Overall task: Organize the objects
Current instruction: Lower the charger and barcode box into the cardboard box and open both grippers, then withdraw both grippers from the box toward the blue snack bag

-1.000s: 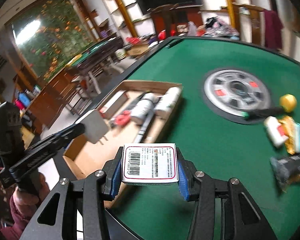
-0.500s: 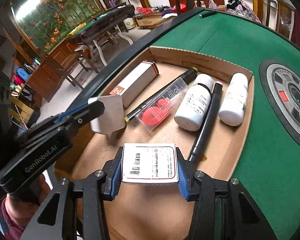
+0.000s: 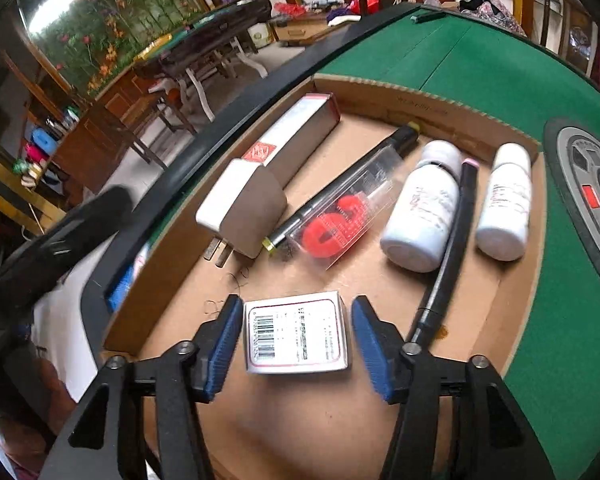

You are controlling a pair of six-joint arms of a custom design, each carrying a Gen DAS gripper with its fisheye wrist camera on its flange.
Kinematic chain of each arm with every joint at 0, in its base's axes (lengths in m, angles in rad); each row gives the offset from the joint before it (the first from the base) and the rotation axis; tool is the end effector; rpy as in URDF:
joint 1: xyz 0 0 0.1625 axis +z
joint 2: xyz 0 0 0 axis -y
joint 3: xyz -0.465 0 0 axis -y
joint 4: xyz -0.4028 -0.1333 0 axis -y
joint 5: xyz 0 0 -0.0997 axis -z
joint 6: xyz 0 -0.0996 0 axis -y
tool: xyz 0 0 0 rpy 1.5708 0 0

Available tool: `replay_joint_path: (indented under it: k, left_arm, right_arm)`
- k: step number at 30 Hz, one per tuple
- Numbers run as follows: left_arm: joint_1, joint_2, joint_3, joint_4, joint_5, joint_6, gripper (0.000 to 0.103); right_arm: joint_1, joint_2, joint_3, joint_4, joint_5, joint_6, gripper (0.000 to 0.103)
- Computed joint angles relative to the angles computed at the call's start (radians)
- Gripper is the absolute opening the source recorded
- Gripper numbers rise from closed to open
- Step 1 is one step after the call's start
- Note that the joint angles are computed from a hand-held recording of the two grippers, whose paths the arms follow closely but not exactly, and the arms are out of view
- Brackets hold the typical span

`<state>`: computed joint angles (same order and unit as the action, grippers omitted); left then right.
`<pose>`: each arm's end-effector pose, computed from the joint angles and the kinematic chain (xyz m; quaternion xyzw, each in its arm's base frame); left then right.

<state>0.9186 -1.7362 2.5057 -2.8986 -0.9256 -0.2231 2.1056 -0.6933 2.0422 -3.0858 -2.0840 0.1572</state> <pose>-0.0525 -0.3871 0.3262 0.1088 0.9094 -0.3659 0.1653 0.3575 -0.4379 -0.0023 0.1602 -0.9507 0.1613 0.2107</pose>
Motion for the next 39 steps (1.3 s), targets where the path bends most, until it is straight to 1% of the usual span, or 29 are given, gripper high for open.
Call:
replay_joint_path:
  k: [1,3,6,9,10,12,13,14,17,19,22,26,28,30,32,33,35,37,39]
  left_arm:
    - [-0.017,-0.023,0.006,0.021,0.018,-0.024,0.087]
    - [-0.034,-0.046,0.011,0.049,0.026,-0.046,0.088]
    - [-0.059,-0.052,0.017,0.093,0.013,-0.068,0.089]
    - [-0.081,-0.026,0.021,0.120,-0.004,-0.093,0.089]
    - [-0.093,-0.017,0.025,0.127,-0.008,-0.106,0.089]
    - [-0.120,-0.005,0.033,0.138,-0.005,-0.133,0.089]
    - [-0.145,-0.002,0.044,0.147,0.006,-0.160,0.089]
    - [-0.166,-0.002,0.054,0.156,0.013,-0.181,0.089]
    - [-0.242,0.006,0.092,0.153,0.009,-0.216,0.089]
    - [-0.288,0.031,0.113,0.140,-0.004,-0.221,0.089]
    - [-0.325,0.097,0.126,0.124,-0.077,-0.214,0.089]
    - [-0.363,0.177,0.137,0.096,-0.140,-0.224,0.089]
    - [-0.378,0.215,0.139,0.083,-0.171,-0.226,0.089]
    - [-0.394,0.257,0.140,0.074,-0.197,-0.235,0.089]
    - [-0.406,0.290,0.141,0.063,-0.206,-0.244,0.089]
    - [-0.409,0.295,0.141,0.065,-0.211,-0.246,0.089]
    - [-0.409,0.300,0.141,0.069,-0.224,-0.254,0.089]
    - [-0.410,0.303,0.144,0.070,-0.228,-0.265,0.089]
    - [-0.414,0.296,0.147,0.079,-0.226,-0.272,0.089]
  right_arm:
    - [0.003,-0.012,0.015,-0.021,-0.004,0.000,0.074]
    - [0.010,-0.043,0.055,-0.074,-0.021,-0.001,0.083]
    - [0.018,-0.108,0.134,-0.159,-0.057,0.005,0.087]
    - [0.023,-0.188,0.233,-0.244,-0.113,0.019,0.090]
    - [0.021,-0.222,0.276,-0.282,-0.144,0.025,0.090]
    - [0.017,-0.262,0.322,-0.317,-0.184,0.042,0.092]
    - [0.010,-0.300,0.370,-0.350,-0.211,0.058,0.093]
    - [0.007,-0.317,0.390,-0.365,-0.225,0.071,0.094]
    - [-0.026,-0.412,0.507,-0.452,-0.261,0.114,0.094]
    - [-0.059,-0.474,0.591,-0.545,-0.299,0.133,0.094]
    - [-0.106,-0.557,0.670,-0.613,-0.357,0.162,0.094]
    - [-0.179,-0.689,0.760,-0.673,-0.368,0.161,0.094]
    - [-0.199,-0.740,0.784,-0.669,-0.376,0.156,0.095]
    - [-0.229,-0.755,0.793,-0.680,-0.360,0.141,0.095]
    - [-0.265,-0.780,0.793,-0.679,-0.330,0.111,0.095]
    - [-0.270,-0.783,0.786,-0.679,-0.328,0.099,0.095]
    - [-0.288,-0.797,0.775,-0.701,-0.333,0.038,0.095]
    - [-0.308,-0.770,0.714,-0.701,-0.363,-0.018,0.095]
    - [-0.355,-0.766,0.658,-0.668,-0.353,-0.052,0.095]
